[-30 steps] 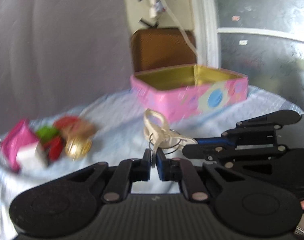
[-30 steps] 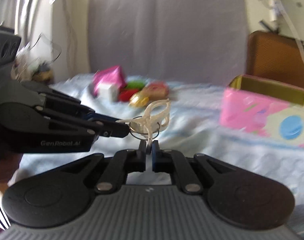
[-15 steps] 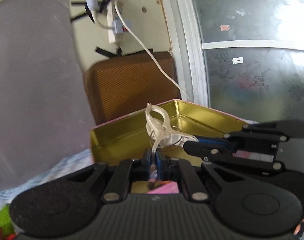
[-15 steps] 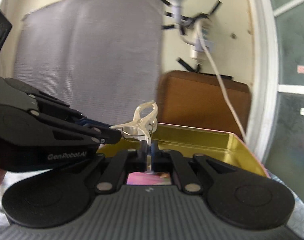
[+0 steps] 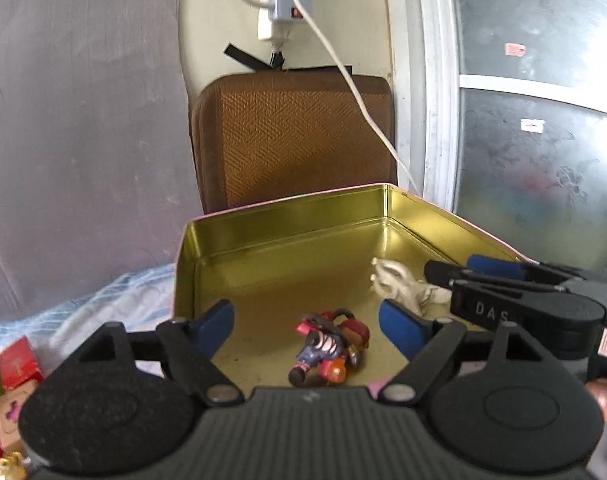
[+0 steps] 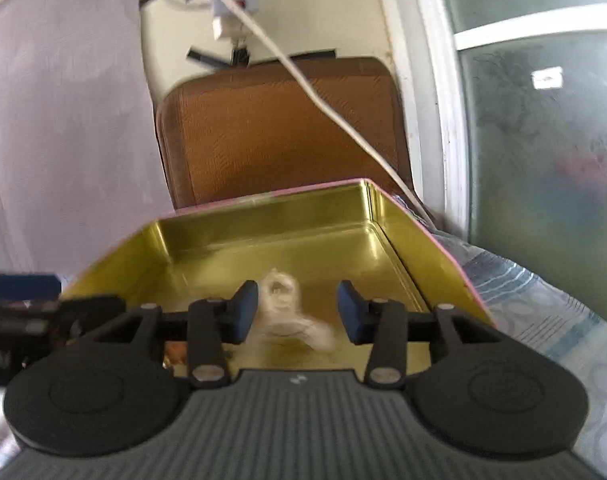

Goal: Organize rigid objects
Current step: 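Carry the ribbon clip into the pink tin and release it, then move the right gripper to the gold panda keychain and grasp it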

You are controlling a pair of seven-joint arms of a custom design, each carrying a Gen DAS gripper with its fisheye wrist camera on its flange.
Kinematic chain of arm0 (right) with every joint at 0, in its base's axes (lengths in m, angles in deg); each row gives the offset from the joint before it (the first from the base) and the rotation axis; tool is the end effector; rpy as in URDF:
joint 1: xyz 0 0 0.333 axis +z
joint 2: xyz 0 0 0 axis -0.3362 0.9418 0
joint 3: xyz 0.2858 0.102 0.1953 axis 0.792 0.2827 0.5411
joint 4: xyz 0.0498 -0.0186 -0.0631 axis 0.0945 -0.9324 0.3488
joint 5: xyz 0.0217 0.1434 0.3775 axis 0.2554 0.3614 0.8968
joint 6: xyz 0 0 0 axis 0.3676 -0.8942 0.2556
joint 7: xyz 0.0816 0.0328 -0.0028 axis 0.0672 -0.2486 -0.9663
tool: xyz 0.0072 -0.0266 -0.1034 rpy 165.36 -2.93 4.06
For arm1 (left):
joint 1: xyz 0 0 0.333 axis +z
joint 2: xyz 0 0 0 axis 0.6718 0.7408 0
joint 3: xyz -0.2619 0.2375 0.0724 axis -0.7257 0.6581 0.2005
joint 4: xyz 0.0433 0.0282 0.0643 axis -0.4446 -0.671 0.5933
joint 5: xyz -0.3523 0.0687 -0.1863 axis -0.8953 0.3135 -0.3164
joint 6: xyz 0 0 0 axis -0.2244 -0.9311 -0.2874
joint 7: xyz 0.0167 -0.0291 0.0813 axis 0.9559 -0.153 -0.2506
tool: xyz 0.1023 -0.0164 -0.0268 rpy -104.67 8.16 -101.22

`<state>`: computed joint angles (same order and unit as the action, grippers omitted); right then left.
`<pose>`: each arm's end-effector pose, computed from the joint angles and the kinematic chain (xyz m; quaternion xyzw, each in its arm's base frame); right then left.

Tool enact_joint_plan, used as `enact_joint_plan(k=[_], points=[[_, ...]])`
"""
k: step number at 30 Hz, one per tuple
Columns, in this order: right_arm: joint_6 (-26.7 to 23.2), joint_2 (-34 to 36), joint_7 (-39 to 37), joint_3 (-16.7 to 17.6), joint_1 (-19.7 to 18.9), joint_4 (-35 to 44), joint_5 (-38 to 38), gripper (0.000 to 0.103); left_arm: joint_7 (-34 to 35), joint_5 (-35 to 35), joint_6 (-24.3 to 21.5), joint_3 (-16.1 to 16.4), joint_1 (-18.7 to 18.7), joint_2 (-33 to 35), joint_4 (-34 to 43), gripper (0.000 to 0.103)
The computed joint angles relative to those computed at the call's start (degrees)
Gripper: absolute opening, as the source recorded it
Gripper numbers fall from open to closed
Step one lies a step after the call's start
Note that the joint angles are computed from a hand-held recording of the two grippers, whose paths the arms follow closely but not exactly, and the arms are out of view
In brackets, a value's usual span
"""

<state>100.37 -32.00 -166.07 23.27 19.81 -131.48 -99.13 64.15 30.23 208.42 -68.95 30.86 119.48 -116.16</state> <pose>0.5981 0.4139 0.4375 -0.3647 0.7317 -0.4645 0.3404 0.7029 -0.4087 0.4718 -0.2536 0.8161 -0.4808 0.1960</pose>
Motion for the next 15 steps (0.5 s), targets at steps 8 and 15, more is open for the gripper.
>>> enact_joint_plan(k=[8, 15], points=[[-4.11, 0.9, 1.98, 0.5, 3.95, 1.48, -4.1, 0.047, 8.34, -6.98, 3.96, -14.53, 14.97, -3.79, -10.55, 0.091], [0.43, 3.79, 2.07, 0.86, 5.96, 5.98, -7.94, 0.047, 9.72, -10.13, 9.68, -20.41, 27.06, -5.88, -18.83, 0.093]])
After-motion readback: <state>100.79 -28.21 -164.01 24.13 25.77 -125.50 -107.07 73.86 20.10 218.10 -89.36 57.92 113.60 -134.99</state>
